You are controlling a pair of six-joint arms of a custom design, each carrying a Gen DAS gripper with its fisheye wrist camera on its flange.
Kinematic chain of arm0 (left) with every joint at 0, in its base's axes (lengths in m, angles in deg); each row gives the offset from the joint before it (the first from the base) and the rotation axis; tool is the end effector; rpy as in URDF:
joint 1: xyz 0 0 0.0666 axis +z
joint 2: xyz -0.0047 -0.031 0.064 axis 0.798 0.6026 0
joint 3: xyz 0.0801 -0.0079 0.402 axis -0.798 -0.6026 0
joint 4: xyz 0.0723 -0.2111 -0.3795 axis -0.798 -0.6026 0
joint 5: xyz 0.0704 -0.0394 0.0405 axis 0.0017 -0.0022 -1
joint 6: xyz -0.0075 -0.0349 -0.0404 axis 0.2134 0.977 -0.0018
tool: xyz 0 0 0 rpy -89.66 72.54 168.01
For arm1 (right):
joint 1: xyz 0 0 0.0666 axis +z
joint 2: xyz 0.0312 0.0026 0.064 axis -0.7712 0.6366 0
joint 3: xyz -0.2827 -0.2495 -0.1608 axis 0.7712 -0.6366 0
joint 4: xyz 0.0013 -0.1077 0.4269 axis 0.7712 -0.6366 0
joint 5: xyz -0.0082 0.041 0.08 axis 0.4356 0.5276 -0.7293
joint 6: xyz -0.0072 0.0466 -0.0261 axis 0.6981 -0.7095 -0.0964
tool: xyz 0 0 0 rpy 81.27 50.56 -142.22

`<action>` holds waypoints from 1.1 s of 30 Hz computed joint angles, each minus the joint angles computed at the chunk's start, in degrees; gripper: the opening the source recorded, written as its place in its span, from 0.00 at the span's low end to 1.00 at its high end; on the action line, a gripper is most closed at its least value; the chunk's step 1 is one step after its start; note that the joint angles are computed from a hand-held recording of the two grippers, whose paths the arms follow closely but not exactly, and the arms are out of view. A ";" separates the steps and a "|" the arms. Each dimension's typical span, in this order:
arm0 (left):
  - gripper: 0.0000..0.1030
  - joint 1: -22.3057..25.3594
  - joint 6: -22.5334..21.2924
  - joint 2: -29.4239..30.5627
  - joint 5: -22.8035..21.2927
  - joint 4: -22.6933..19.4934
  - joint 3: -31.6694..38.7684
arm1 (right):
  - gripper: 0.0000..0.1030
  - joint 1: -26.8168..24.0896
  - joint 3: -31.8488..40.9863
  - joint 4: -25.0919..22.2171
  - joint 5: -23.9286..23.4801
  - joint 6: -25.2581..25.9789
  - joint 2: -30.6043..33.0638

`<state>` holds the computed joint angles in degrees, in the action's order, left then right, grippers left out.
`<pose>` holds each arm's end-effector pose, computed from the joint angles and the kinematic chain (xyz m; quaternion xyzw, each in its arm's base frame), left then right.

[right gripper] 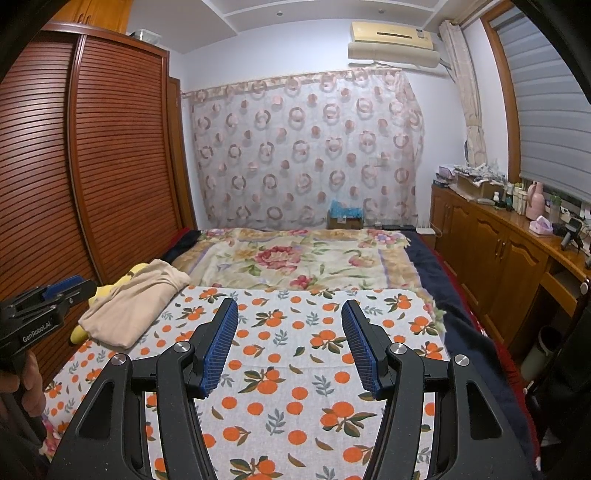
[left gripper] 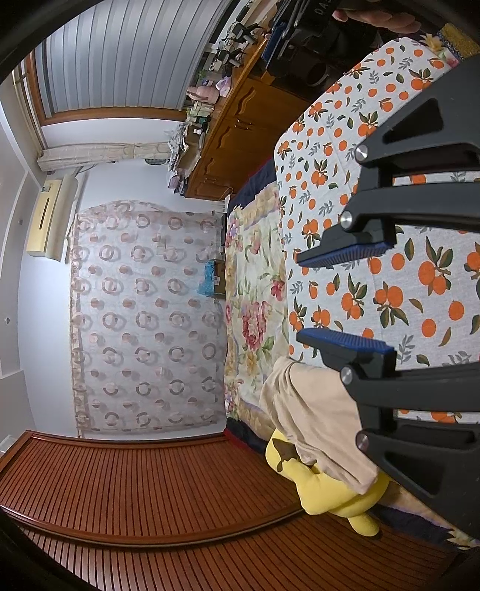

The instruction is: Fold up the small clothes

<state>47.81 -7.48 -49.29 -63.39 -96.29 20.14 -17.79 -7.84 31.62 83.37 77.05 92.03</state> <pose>0.2791 -0.0167 0.4504 -0.1006 0.8413 0.0339 0.5300 0.3443 0.2193 0.4697 -0.1955 0.8208 0.1628 0.5115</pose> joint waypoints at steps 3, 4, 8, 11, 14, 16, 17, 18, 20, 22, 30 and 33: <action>0.33 0.02 -0.02 0.02 0.02 -0.03 0.09 | 0.58 -1.02 -0.02 0.19 -0.90 0.45 -0.01; 0.33 0.08 -0.07 -0.04 0.07 0.00 0.06 | 0.58 -1.21 0.07 0.11 -1.18 0.48 -0.01; 0.33 0.14 -0.12 -0.08 0.19 0.02 0.00 | 0.58 -1.37 0.00 0.36 -1.20 0.65 0.09; 0.33 -0.01 -0.09 -0.01 0.00 -0.01 0.00 | 0.58 -1.32 -0.08 0.39 -1.18 0.59 0.02; 0.33 -0.21 0.02 -0.01 -0.19 0.16 -0.08 | 0.58 -1.21 -0.12 0.39 -1.10 0.53 0.04; 0.33 -0.25 0.00 -0.02 -0.25 0.18 -0.11 | 0.58 -0.95 -0.17 0.34 -0.83 0.46 -0.07; 0.33 -0.14 -0.06 -0.10 -0.15 0.15 -0.14 | 0.58 -1.22 -0.18 0.44 -1.08 0.59 0.01; 0.33 -0.21 -0.02 -0.06 -0.18 0.17 -0.14 | 0.58 -1.02 -0.22 0.45 -0.89 0.46 -0.07; 0.33 -0.18 -0.10 -0.13 -0.20 0.14 -0.17 | 0.58 -1.07 -0.28 0.61 -0.85 0.48 -0.05; 0.33 -0.35 0.04 -0.05 -0.34 0.24 -0.19 | 0.58 -1.08 -0.31 0.60 -0.89 0.42 -0.05; 0.33 -0.47 0.01 -0.06 -0.50 0.33 -0.30 | 0.58 -0.99 -0.55 0.69 -0.89 0.46 -0.23; 0.33 -0.65 0.08 0.02 -0.65 0.15 -0.05 | 0.58 -1.15 -0.62 0.81 -0.99 0.59 -0.19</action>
<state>47.16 -7.40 -49.27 -64.04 -96.13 20.09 -18.94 -8.45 32.42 82.38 77.63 91.83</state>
